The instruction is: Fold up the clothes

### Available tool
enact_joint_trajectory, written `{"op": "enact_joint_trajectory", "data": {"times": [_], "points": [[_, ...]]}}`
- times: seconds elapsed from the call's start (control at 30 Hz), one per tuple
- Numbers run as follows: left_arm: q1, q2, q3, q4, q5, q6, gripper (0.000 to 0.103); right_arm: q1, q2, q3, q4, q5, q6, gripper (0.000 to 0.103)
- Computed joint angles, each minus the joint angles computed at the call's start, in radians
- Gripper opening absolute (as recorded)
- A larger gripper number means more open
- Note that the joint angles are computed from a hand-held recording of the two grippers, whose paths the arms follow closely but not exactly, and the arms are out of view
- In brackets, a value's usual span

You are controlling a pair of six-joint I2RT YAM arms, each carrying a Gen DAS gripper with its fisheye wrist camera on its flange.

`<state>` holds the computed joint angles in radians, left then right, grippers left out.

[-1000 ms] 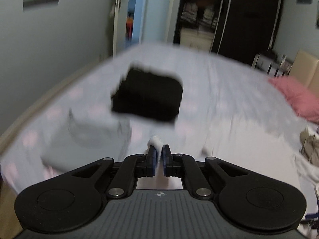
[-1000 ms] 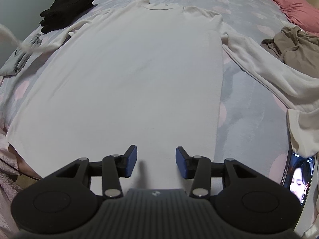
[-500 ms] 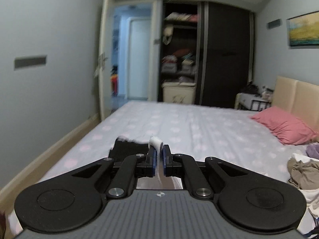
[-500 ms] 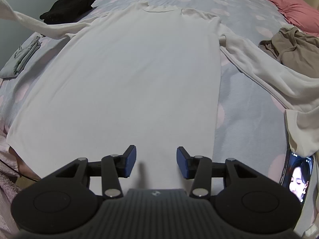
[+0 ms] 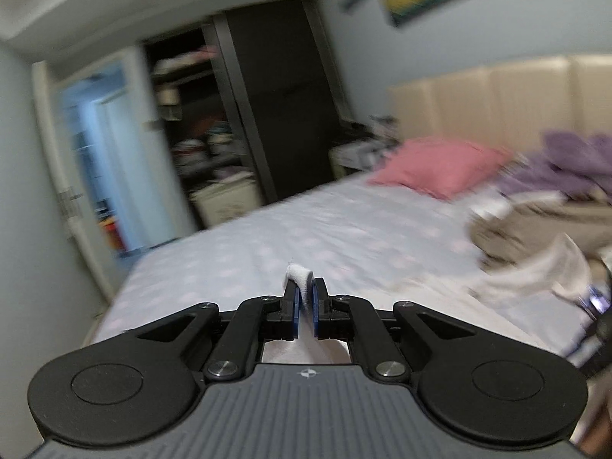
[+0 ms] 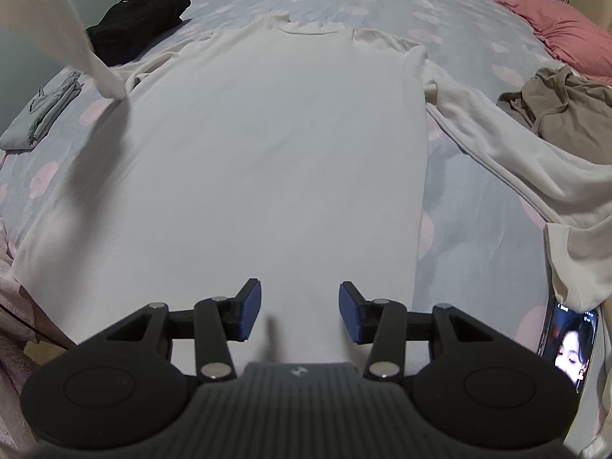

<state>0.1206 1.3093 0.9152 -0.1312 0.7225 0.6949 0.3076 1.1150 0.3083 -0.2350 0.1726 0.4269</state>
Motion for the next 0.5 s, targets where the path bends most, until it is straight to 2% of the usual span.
{"op": "enact_joint_trajectory", "data": {"times": [0.17, 0.3, 0.5], "points": [[-0.106, 0.008, -0.101, -0.078, -0.028, 0.127, 0.004, 0.035, 0.023, -0.003, 0.012, 0.028, 0.005, 0.05], [-0.182, 0.025, -0.195, -0.108, -0.09, 0.211, 0.004, 0.054, 0.046, 0.001, 0.021, 0.051, -0.008, 0.05], [-0.28, 0.086, -0.338, -0.001, -0.184, 0.164, 0.006, 0.065, 0.057, -0.001, 0.03, 0.063, -0.015, 0.05]]}}
